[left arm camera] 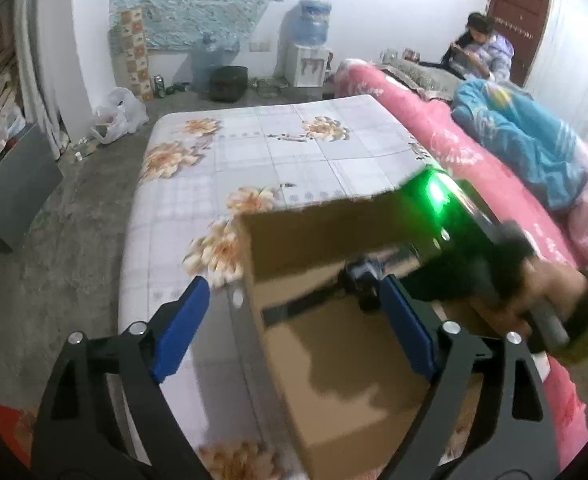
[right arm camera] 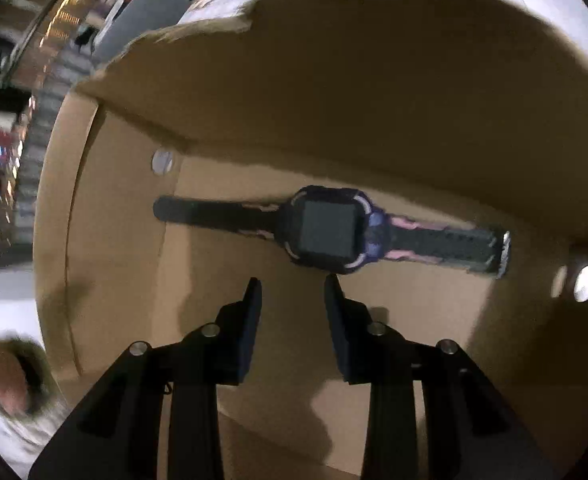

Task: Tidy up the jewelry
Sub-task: 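Lower the watch into the box and open the right gripper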

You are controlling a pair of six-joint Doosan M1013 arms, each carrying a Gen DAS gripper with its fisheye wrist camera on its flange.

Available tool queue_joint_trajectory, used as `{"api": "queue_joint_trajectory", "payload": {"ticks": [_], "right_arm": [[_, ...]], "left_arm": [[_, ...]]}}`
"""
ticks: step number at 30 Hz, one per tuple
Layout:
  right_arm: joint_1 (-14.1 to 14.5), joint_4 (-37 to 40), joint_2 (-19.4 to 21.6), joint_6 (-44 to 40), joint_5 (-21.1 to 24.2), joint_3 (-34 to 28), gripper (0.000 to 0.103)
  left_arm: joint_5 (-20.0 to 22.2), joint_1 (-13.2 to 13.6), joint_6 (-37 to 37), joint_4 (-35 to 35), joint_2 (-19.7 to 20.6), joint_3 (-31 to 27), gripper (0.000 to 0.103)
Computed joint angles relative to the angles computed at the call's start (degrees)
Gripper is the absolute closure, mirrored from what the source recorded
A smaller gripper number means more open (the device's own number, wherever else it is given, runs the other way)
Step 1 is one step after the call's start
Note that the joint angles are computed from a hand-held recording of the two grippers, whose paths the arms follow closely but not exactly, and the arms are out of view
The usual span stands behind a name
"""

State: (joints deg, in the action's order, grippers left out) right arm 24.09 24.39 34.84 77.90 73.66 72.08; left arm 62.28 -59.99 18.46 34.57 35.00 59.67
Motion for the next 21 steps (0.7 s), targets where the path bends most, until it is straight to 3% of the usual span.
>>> {"api": "queue_joint_trajectory", "payload": {"ticks": [8, 13, 17, 21], "right_arm": [[-3.52, 15.16, -0.22, 10.16, -5.07, 4.05, 0.071], [-3.97, 16.3, -1.61, 13.05, -7.53, 5.98, 0.07], [-4.37, 16.12, -3.51, 12.68, -6.75, 6.93, 0.064], [-5.24, 16.3, -8.91, 6.66, -9.48, 11.24, 0.06]], "left_arm": [[-6.67, -4.55, -20.64, 4.83, -6.78, 14.76, 0.016], [-7.62, -6.8, -29.43, 6.16, -7.68, 19.04, 0.016], [-5.62, -8.69, -31.1, 8.82, -7.25, 19.71, 0.016], [-3.36, -10.32, -27.24, 8.63, -5.88, 18.32, 0.015]]}}
